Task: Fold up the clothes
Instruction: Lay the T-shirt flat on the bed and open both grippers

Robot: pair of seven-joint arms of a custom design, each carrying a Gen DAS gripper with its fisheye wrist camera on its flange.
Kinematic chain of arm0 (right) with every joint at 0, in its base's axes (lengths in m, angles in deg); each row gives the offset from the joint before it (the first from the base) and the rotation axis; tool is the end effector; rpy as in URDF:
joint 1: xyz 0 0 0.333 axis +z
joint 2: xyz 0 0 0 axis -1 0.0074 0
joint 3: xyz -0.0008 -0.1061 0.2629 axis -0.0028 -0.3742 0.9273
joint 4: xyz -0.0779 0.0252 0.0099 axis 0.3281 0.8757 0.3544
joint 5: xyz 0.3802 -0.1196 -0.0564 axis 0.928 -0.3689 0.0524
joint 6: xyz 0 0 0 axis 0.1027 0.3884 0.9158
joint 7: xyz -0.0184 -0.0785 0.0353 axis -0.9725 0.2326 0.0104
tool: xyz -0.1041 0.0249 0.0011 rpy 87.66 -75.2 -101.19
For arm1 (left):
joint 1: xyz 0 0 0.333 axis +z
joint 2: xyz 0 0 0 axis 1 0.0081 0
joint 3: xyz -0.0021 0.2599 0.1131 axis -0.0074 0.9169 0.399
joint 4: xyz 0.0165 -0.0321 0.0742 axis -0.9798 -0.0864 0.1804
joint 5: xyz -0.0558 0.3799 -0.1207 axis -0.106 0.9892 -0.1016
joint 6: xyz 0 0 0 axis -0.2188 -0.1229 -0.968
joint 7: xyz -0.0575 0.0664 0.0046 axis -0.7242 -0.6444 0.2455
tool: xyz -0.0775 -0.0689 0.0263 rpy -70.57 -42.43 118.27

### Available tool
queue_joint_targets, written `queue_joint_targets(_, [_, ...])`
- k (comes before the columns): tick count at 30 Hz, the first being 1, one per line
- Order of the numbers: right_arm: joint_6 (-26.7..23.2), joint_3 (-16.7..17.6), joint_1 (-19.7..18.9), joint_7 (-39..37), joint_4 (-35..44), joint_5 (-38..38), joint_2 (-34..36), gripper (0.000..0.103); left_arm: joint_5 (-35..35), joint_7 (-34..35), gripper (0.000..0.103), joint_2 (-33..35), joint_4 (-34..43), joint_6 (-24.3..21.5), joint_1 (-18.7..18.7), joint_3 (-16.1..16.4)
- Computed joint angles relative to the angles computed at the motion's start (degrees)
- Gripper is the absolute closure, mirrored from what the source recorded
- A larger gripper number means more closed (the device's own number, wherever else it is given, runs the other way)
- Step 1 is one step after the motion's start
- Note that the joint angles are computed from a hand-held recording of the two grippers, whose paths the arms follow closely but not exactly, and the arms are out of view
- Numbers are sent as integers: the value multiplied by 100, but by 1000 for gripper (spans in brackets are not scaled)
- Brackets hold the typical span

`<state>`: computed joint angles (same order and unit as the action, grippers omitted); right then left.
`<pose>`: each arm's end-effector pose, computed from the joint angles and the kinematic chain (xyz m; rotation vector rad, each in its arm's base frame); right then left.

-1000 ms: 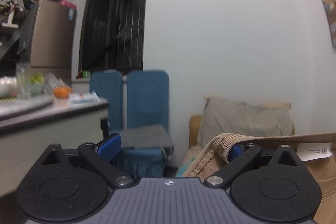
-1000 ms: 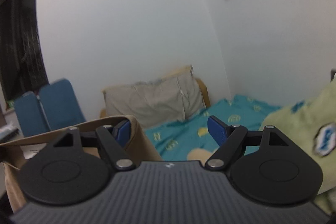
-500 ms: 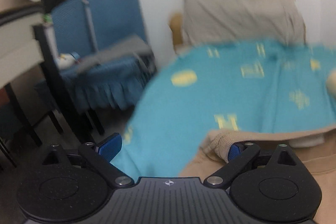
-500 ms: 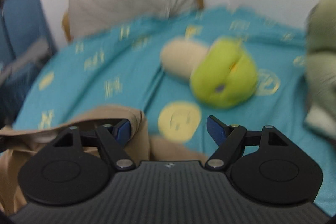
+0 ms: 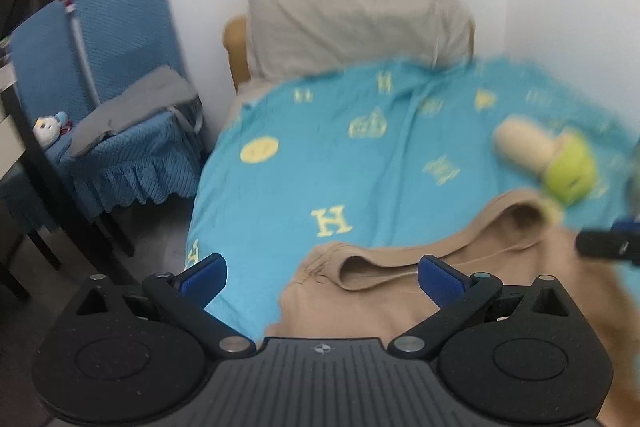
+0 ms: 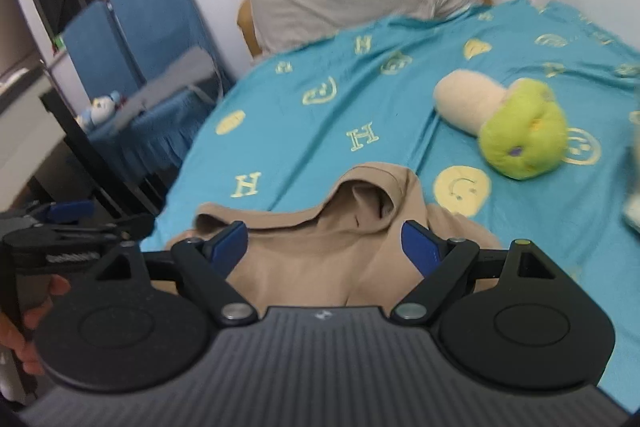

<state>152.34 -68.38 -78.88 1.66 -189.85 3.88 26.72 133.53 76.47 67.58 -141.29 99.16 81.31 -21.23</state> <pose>0.6195 0.1102 0.4892 -1.6940 1.4425 -0.3542 0.5790 -0.2121 0.5081 -1.6953 1.6391 -0.7158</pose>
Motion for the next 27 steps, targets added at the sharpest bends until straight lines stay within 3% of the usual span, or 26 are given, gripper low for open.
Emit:
queue_joint_targets(5, [614,-129,258,-655,-1989,706,-1927,18,-12,-1515,0,-1978,-1870,210,-101,-278])
queue_joint_targets(14, [1271,-502,794,-529,-4303,659,-4736,17,-1625,-1953,2,-4955,-4188,-369,-899,-246])
queue_joint_targets(17, [1382,-632,899,-307,-4621,612,-5046,17,-2312,-2030,6,-5237,-4609,-247,-1267,136])
queue_joint_targets(20, [1381,-722,877,-11,-4803,536,-5135,18,-2965,-2126,12,-5053,-4899,271,-1431,563])
queue_joint_targets(24, [1222,-798,728,449,-4777,428,-4913,18,-3626,-2339,21,-4543,-5168,1255,-1425,902])
queue_joint_targets(27, [1180,-1016,857,610,-4665,551,-4673,18,-3833,-2430,30,-3941,-5148,2077,-1391,1095])
